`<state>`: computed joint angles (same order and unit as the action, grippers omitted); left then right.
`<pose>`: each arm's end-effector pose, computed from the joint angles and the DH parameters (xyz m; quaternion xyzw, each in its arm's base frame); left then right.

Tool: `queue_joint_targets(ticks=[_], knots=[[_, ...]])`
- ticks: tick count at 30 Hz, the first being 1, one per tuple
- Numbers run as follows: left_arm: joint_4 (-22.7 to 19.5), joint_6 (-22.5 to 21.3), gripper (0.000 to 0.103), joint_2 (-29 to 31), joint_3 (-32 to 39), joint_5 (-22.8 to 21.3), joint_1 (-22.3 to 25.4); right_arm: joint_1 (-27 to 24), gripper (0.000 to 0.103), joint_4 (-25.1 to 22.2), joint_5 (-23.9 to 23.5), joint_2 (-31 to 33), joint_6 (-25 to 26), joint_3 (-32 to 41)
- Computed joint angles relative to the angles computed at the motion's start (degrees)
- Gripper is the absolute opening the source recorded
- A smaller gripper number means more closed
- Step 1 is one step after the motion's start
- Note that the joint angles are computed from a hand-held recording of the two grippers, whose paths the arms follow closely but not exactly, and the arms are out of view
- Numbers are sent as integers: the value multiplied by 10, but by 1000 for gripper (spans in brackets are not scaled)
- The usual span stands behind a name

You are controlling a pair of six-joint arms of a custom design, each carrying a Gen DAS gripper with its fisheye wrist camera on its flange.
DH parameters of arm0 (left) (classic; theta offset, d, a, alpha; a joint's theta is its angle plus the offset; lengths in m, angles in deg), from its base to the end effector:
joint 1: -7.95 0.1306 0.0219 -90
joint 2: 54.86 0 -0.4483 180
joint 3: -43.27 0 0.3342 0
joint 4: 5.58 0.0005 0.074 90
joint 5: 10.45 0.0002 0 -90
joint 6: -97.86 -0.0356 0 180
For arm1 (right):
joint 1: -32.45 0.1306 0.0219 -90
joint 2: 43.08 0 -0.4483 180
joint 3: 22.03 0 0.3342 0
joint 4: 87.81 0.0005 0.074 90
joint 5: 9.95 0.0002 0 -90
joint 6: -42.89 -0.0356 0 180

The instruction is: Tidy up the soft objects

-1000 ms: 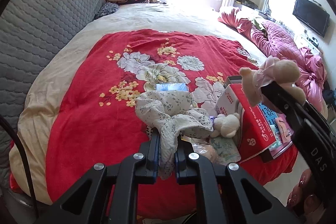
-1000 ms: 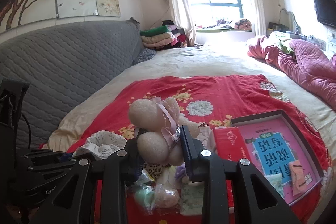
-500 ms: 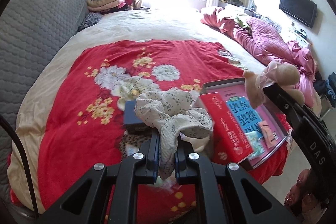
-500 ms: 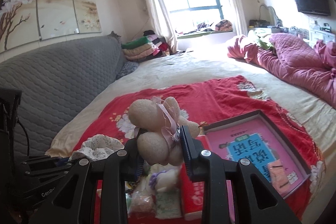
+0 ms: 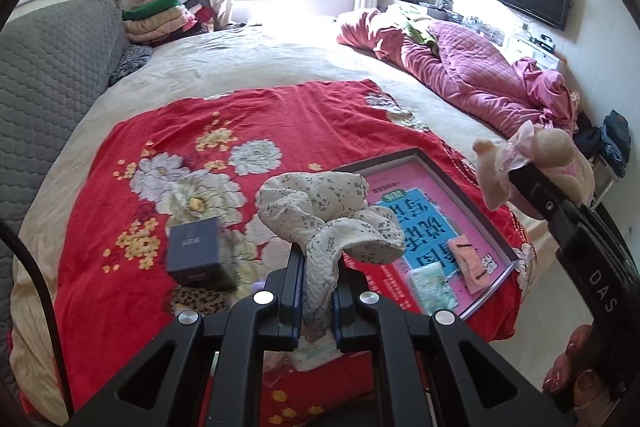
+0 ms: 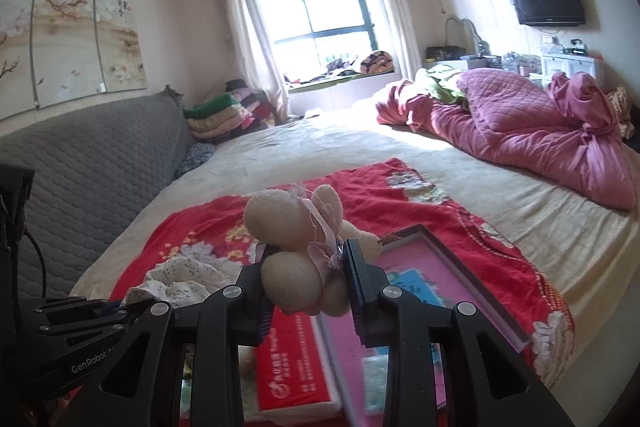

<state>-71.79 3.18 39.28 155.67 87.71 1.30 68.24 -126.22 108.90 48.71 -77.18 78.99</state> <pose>0.4410 -0.0570 0.6012 0.1173 0.9240 -0.0726 0.3567 0.3815 0.2532 0.5808 0.0843 0.8405 0.0862 0.5283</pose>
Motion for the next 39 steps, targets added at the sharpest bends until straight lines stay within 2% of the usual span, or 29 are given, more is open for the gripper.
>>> queue_joint_targets(ticks=[10, 20, 39], knots=[[-7, 15, 11, 27, 0, -5, -56, -44, 32, -3, 2, -44, -26, -55], [-1, 17, 11, 59, 0, -30, -103, -63, 32, 2, -2, -49, -32, -79], [-11, 22, 11, 114, 5, -34, -134, -104, 32, 11, -19, -55, -61, -129]])
